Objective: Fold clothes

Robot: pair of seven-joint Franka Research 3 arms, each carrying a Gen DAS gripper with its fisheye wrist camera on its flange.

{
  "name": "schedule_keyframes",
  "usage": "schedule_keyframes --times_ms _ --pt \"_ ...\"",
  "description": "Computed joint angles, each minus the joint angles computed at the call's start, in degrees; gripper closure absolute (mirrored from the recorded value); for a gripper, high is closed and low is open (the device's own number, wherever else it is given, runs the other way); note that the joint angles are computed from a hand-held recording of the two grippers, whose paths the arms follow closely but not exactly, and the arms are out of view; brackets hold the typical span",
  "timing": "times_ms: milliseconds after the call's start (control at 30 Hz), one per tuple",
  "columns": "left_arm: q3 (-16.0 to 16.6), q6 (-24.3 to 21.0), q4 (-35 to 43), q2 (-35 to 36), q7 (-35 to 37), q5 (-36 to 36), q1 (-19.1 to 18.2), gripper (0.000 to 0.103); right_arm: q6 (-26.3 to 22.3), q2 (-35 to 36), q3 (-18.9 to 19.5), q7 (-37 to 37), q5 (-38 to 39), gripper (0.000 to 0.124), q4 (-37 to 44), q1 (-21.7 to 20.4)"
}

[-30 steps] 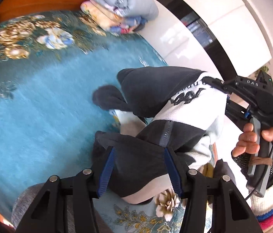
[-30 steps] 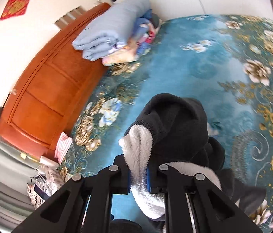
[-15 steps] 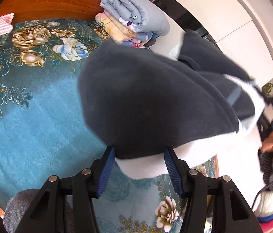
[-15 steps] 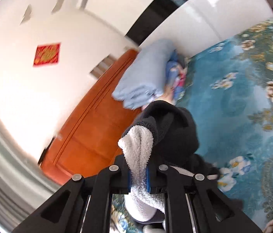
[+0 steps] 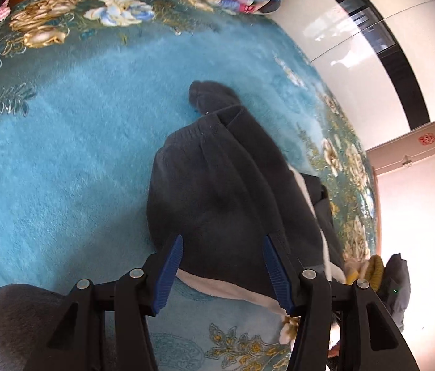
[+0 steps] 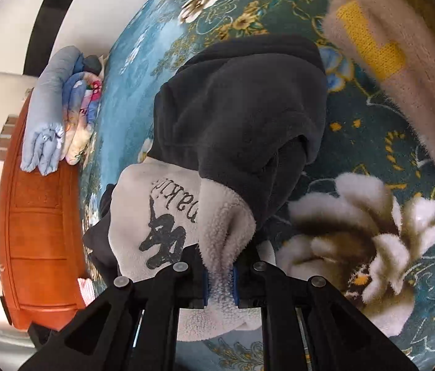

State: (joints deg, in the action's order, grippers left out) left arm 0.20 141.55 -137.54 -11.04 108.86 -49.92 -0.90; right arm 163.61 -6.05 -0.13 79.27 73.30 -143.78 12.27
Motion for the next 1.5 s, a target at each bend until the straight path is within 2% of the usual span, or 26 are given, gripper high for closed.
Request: schedule_keyframes --times_ms 33,200,333,433,533,567,633,667,800,933,1033,1133,1200,1267,1367,1500 --pt "-0.3 0.0 0.8 1.1 -1.2 0.4 0.0 0.045 -0.1 -0.2 0.0 -0.4 -0.7 0.111 0.0 0.0" --pt "-1.9 -1.3 6.2 7.3 -6.9 -0.7 0.6 0.043 -0.3 -2.8 1.6 11.5 -22.5 0.105 -0.5 -1.5" --pt "-4.6 -1.0 10.2 11.4 -13.8 5.8 0.9 0.042 -2.4 -8.0 4.3 23.9 -42.0 0.098 -3.6 -4.0" --pt "-6.0 -2.2 12.1 13.6 -16.8 9.0 1.1 0.042 -4.1 -13.3 4.0 26.5 -47.2 0.094 -7.1 -3.6" --pt "-7.0 -0.6 11.2 14.0 -18.8 11.8 1.0 0.044 -5.7 -15.6 3.4 26.5 -49.5 0.085 -8.1 -2.6" --pt "-7.3 0.6 10.4 13.6 -19.1 13.2 0.9 0.048 -6.4 -15.8 3.2 26.4 -49.9 0.084 -8.0 -2.3" --pt "-7.6 1.8 9.2 12.8 -18.6 15.2 0.7 0.081 -6.3 -15.6 2.5 26.1 -49.2 0.084 -7.7 -1.4" --pt "-7.6 2.2 8.6 12.3 -18.2 16.3 0.6 0.085 -6.3 -15.3 2.4 26.3 -49.0 0.084 -7.4 -1.1" --pt "-7.0 4.0 4.5 8.4 -14.9 17.5 0.0 0.089 -6.2 -11.6 1.0 24.0 -45.7 0.084 -4.4 1.1" --pt "-5.4 0.5 1.2 4.8 -10.6 17.0 -1.0 0.090 -4.6 -8.3 1.1 22.2 -44.0 0.084 -0.9 1.9" --pt "-4.4 -4.3 1.0 4.1 -7.8 16.8 -1.7 0.090 -5.5 -3.2 1.0 17.7 -42.3 0.084 5.6 3.3" --pt "-4.0 -5.2 0.1 2.9 -4.4 15.1 -2.3 0.090 -7.0 1.9 1.7 13.3 -41.0 0.084 12.4 3.7" --pt "-3.6 -4.4 -0.7 2.4 -3.1 13.6 -2.5 0.090 -9.9 6.5 2.8 10.9 -42.9 0.079 18.5 3.8" --pt "-2.7 -4.1 -0.9 2.4 -2.6 11.2 -2.2 0.090 -12.8 12.1 3.9 8.4 -45.3 0.067 25.4 4.2" --pt "-1.8 -3.5 -1.4 2.2 -1.5 8.2 -1.5 0.090 -18.2 20.8 4.7 6.1 -51.2 0.065 36.3 4.9" --pt "-1.6 -3.4 -1.9 1.8 -0.1 7.1 -0.9 0.090 -25.1 31.2 3.6 9.3 -60.3 0.065 50.2 7.5"
